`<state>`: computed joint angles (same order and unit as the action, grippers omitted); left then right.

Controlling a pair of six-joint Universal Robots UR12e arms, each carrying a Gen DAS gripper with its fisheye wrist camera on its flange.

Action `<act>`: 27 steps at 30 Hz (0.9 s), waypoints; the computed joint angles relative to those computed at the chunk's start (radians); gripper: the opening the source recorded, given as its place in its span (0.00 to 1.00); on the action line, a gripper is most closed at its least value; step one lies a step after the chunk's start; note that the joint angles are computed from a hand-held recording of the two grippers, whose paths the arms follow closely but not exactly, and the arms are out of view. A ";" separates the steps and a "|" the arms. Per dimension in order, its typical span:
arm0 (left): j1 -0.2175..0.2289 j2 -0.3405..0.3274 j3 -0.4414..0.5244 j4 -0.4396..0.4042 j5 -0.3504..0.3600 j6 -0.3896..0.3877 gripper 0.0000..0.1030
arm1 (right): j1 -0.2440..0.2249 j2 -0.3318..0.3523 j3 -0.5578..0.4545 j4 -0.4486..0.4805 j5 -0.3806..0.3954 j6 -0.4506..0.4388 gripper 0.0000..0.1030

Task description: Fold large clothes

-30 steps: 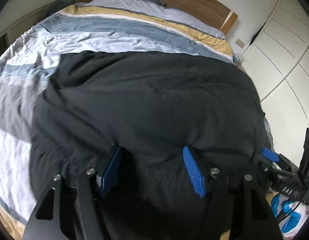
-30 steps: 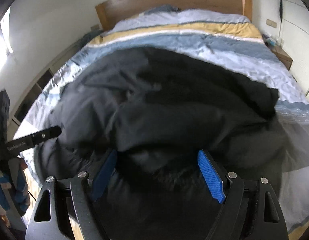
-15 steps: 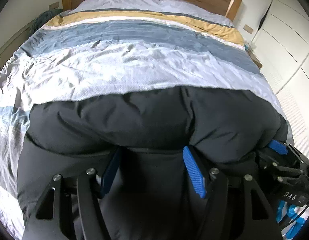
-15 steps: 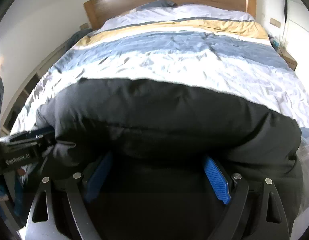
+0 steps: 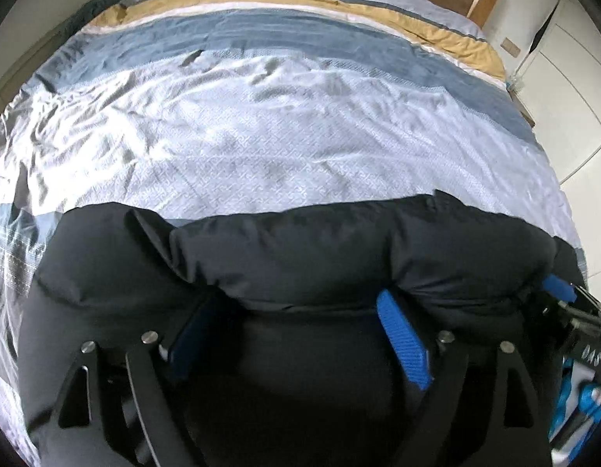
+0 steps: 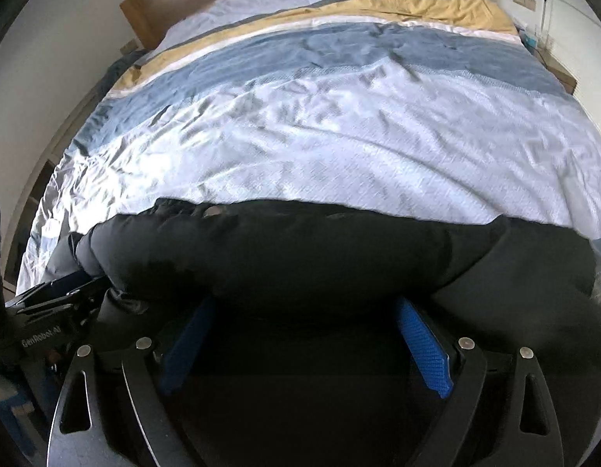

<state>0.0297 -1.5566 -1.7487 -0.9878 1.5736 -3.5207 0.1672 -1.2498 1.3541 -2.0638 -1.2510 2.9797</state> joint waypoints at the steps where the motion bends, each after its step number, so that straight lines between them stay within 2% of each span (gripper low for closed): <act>1: 0.015 0.010 -0.008 -0.005 -0.020 0.007 0.82 | -0.009 0.003 -0.004 0.008 0.003 0.007 0.89; 4: 0.062 0.040 -0.032 -0.036 -0.047 0.007 0.82 | -0.042 0.004 -0.003 0.023 -0.035 0.041 0.89; 6: 0.088 0.053 -0.037 -0.089 -0.009 -0.022 0.82 | -0.062 0.012 -0.014 0.048 -0.064 0.075 0.89; 9: 0.122 0.063 -0.032 -0.179 0.079 -0.084 0.82 | -0.081 0.023 -0.038 0.088 -0.156 0.126 0.89; 11: 0.143 0.081 -0.039 -0.211 0.122 -0.108 0.82 | -0.079 0.021 -0.044 0.088 -0.231 0.113 0.89; 13: 0.151 0.107 -0.052 -0.204 0.170 -0.122 0.82 | -0.077 0.002 -0.029 0.047 -0.287 0.079 0.89; 16: 0.155 0.161 -0.080 -0.166 0.191 -0.114 0.82 | -0.090 -0.055 0.026 -0.033 -0.215 0.068 0.89; 18: 0.139 0.195 -0.099 -0.124 0.191 -0.104 0.82 | -0.094 -0.101 0.072 -0.078 -0.148 0.048 0.89; 23: 0.101 0.282 -0.185 0.027 0.034 -0.078 0.82 | -0.081 -0.195 0.179 -0.123 0.002 -0.039 0.89; 24: 0.089 0.289 -0.197 0.039 0.023 -0.080 0.82 | -0.076 -0.207 0.198 -0.123 0.024 -0.057 0.89; 26: 0.053 0.290 -0.214 0.034 0.040 -0.073 0.82 | -0.065 -0.227 0.234 -0.119 0.038 -0.092 0.89; 27: 0.028 0.283 -0.217 0.018 0.080 -0.061 0.82 | -0.060 -0.230 0.244 -0.109 0.033 -0.106 0.89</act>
